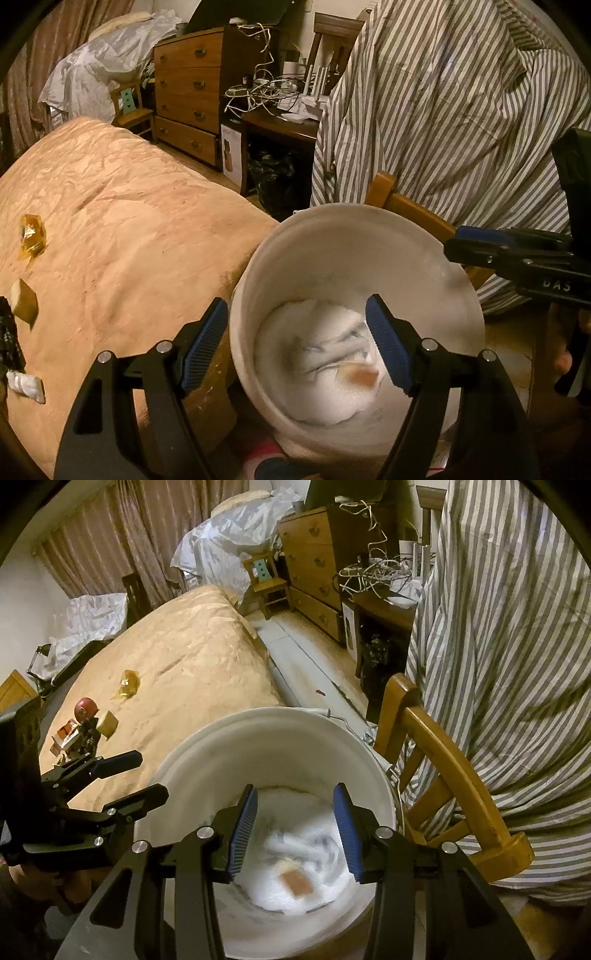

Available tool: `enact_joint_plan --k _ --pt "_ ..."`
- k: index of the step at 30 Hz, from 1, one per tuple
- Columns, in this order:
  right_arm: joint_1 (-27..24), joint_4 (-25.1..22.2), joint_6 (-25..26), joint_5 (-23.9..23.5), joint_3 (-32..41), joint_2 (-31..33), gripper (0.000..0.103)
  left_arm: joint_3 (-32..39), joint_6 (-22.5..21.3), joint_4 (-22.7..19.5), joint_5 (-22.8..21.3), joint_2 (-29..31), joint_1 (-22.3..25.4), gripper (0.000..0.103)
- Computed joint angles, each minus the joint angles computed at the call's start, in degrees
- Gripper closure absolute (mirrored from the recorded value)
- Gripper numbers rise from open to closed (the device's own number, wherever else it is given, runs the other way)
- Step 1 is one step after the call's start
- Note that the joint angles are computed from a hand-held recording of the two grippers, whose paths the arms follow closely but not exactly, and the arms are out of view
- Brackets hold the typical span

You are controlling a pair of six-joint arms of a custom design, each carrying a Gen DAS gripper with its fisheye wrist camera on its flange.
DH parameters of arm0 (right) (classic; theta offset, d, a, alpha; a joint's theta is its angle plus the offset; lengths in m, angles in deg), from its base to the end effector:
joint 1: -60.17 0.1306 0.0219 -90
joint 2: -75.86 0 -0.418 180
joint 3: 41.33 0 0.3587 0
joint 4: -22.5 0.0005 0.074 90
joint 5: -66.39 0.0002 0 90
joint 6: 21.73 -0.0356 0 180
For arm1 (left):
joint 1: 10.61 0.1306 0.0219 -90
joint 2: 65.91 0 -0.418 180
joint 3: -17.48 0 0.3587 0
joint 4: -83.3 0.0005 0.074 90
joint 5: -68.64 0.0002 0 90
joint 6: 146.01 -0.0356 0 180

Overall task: Collect trash
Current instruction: 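Move both open tools back over the trash pile on the bed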

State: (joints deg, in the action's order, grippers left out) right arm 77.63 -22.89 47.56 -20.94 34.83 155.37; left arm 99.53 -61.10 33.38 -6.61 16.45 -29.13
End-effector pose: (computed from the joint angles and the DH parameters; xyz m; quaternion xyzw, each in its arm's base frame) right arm 0.3593 0.1108 0.4382 0.0347 0.9350 0.0946 0.3400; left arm 0.3708 -0.1343 0.4595 0.2335 0.9039 -0.1593 0.3209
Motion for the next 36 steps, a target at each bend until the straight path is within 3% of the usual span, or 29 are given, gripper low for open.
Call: enact_joint_plan --k 4,10,14,20,22,25,29,36 --pt "3.28 1.57 -0.59 1.79 0.01 -1.42 0.056 -1.33 -1.73 0.02 1.15 -2.54 3.04 0.029" --pt "13.09 7.87 -0.91 7.47 1.99 -1.12 0.028 -2.61 -5.15 -0.55 3.83 -6.37 13.16 0.029" --pt "19.23 11.44 0.00 9.89 5.36 2.63 0.014 -2.84 -9.06 -0.98 6.24 -7.53 23.16 0.029" --pt "25.68 11.95 1.67 8.39 13.09 12.15 0.012 -1.40 -21.72 -0.75 10.84 -4.49 41.53 0.023" --pt "27.29 11.48 2.06 6.59 15.75 15.48 0.012 -0.29 -29.75 -0.82 13.49 -2.29 47.75 0.016" --pt "29.10 9.70 4.07 4.23 20.36 20.75 0.012 3.03 -39.64 -1.64 14.30 2.23 54.35 0.015" --pt "30.37 5.29 7.70 0.04 28.40 28.68 0.012 10.47 -47.12 -6.54 16.62 9.36 60.07 0.015" --pt "32.06 -10.19 17.44 -3.04 55.19 47.52 0.021 17.99 -62.95 -14.74 15.90 16.81 59.82 0.014"
